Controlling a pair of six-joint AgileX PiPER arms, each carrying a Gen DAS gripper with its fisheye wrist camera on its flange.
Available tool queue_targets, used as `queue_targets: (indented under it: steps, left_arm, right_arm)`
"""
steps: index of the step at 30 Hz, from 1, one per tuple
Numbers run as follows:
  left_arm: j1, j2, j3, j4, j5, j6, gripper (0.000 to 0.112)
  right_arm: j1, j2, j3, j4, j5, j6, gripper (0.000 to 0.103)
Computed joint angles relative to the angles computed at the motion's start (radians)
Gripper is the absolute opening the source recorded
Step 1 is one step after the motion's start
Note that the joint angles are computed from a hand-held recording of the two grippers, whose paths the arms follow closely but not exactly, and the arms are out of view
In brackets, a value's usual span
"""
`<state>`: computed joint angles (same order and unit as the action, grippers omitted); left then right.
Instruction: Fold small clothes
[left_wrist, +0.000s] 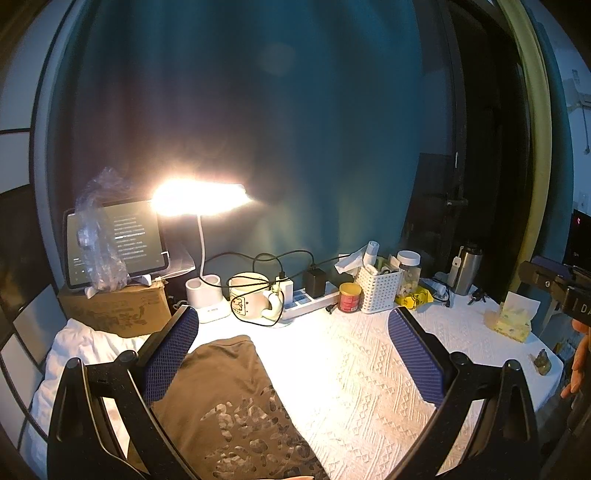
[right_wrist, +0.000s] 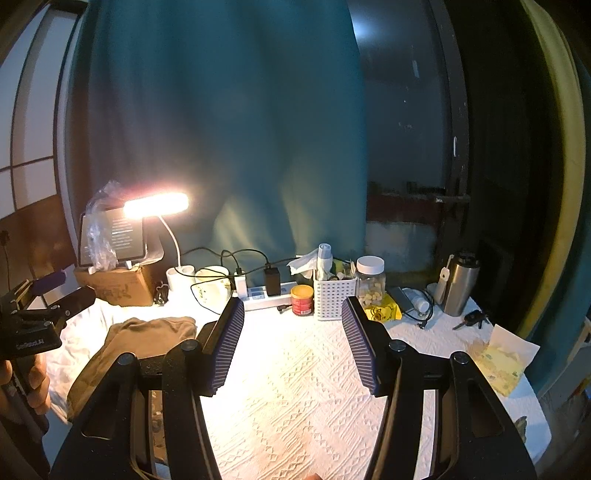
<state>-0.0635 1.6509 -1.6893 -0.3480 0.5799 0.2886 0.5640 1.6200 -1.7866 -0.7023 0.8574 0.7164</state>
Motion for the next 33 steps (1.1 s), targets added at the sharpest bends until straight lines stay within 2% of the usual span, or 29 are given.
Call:
queue_targets:
  steps: [33]
  left_arm:
    - [-0.021,0.036,-0.032,0.027,0.002,-0.017,0.101]
  right_arm:
    - [-0.047,0.024,-0.019,0.039,-0.013,-0.031,0.058]
